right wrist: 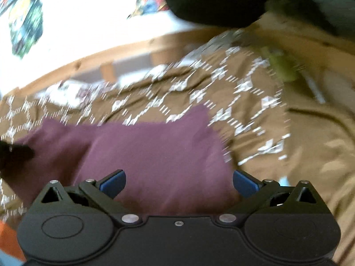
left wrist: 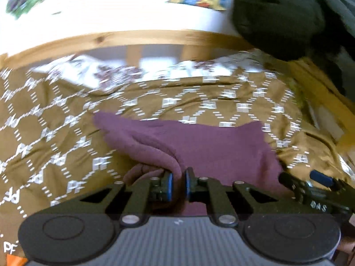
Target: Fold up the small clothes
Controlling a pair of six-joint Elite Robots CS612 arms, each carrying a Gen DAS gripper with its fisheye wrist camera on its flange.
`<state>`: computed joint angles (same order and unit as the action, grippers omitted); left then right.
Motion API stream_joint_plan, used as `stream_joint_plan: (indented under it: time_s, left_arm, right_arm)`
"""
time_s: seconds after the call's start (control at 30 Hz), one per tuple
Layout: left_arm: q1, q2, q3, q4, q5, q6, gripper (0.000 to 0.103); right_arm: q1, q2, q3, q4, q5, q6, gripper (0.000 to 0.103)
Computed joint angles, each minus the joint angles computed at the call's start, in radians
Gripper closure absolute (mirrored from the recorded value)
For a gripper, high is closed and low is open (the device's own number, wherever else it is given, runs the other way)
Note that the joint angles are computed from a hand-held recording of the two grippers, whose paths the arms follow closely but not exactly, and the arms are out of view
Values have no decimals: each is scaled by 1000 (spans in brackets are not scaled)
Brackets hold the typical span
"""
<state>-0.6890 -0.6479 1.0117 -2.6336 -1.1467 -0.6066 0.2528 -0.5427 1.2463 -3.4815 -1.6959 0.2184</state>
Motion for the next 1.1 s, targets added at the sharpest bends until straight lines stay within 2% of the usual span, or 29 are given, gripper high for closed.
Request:
stream_joint_plan:
  time_s: [0.13, 0.27, 0.37, 0.4, 0.43, 0.47, 0.53, 0.67, 0.73, 0.83, 0.9, 1.0, 1.1]
  left_arm:
    - [-30, 57, -99, 31, 2, 82, 92]
    - [-45, 94, -148, 49, -43, 139, 90]
    - [-43, 98, -134, 29, -92, 146, 86]
    - [-42, 92, -117, 14, -107, 143, 82]
    - [-40, 89, -107, -1, -121, 140, 73]
    - [-37, 81, -86, -27, -138, 138, 68]
    - [-33, 57, -31, -102, -170, 138, 45]
    - [-27, 15, 66, -231, -220, 163, 26]
    - [-22, -1, 99, -278, -266, 176, 12]
    - [-17, -22, 147, -336, -329, 186, 6]
    - [-18, -40, 178, -337, -340, 182, 6]
    - [-18, -67, 232, -368, -321, 167, 6]
    - [-21, -92, 292, -438, -250, 160, 3]
  right_arm:
    - [-23, -19, 42, -58, -35, 102, 1]
    - [-51, -38, 81, -62, 3, 265, 0]
    - [-64, -42, 93, -63, 24, 338, 0]
    - [-66, -42, 92, -60, 30, 350, 0]
    - [-66, -39, 88, -56, 33, 356, 0]
    - [-66, -38, 86, -51, 38, 359, 0]
    - [-66, -37, 82, -40, 44, 348, 1]
    - [-59, -34, 69, -10, 41, 306, 1]
    - [-54, -31, 61, 8, 36, 283, 1]
    - [-49, -28, 50, 36, 26, 255, 1]
    - [-44, -25, 41, 57, 17, 241, 0]
    - [-40, -21, 32, 77, 7, 222, 0]
    - [-37, -14, 28, 48, 28, 184, 0]
